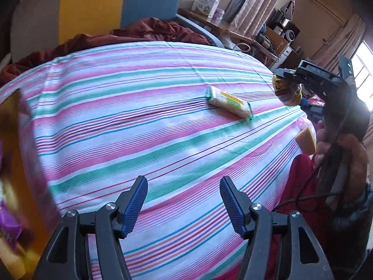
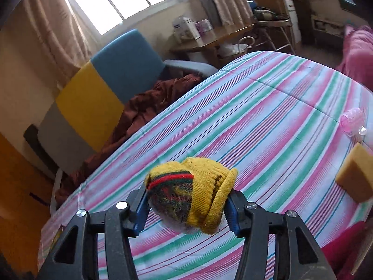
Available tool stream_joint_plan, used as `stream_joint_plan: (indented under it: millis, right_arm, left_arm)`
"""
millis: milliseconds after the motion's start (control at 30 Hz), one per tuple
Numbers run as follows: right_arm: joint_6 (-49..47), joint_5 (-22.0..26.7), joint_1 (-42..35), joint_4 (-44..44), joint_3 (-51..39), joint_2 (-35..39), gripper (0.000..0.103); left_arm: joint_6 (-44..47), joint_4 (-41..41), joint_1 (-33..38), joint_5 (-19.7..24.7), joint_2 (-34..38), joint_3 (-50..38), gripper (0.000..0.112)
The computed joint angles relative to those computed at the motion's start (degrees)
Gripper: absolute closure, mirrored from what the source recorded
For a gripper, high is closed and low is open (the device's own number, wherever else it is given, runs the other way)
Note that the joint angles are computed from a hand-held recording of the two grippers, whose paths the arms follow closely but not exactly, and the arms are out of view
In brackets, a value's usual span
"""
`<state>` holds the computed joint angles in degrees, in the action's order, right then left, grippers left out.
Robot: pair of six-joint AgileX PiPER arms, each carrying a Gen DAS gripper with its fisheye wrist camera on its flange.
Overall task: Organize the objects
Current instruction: 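Grasp the WEIDAN cracker bag with the left gripper while the right holds the sock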
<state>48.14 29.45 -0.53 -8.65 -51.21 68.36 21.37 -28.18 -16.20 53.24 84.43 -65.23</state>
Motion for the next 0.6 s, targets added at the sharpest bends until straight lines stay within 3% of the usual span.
stream_joint_plan:
  millis: [267, 433, 600]
  right_arm:
    - [-15.1, -3.9, -9.2, 19.8, 3.4, -2.8, 0.045]
    - [-27.9, -5.3, -13.9, 34.5, 5.8, -4.5, 0.045]
    - [-43.6, -3.7, -18.2, 51.4, 7.5, -3.7, 0.045]
  left_arm:
    - [-10.5, -5.2, -7.7, 5.2, 18.8, -19.9, 0.057]
    - [-21.4, -3.4, -12.0, 6.7, 30.3, -35.3, 0.057]
    - [-31.6, -0.7, -14.7, 9.9, 40.7, -49.4, 0.057]
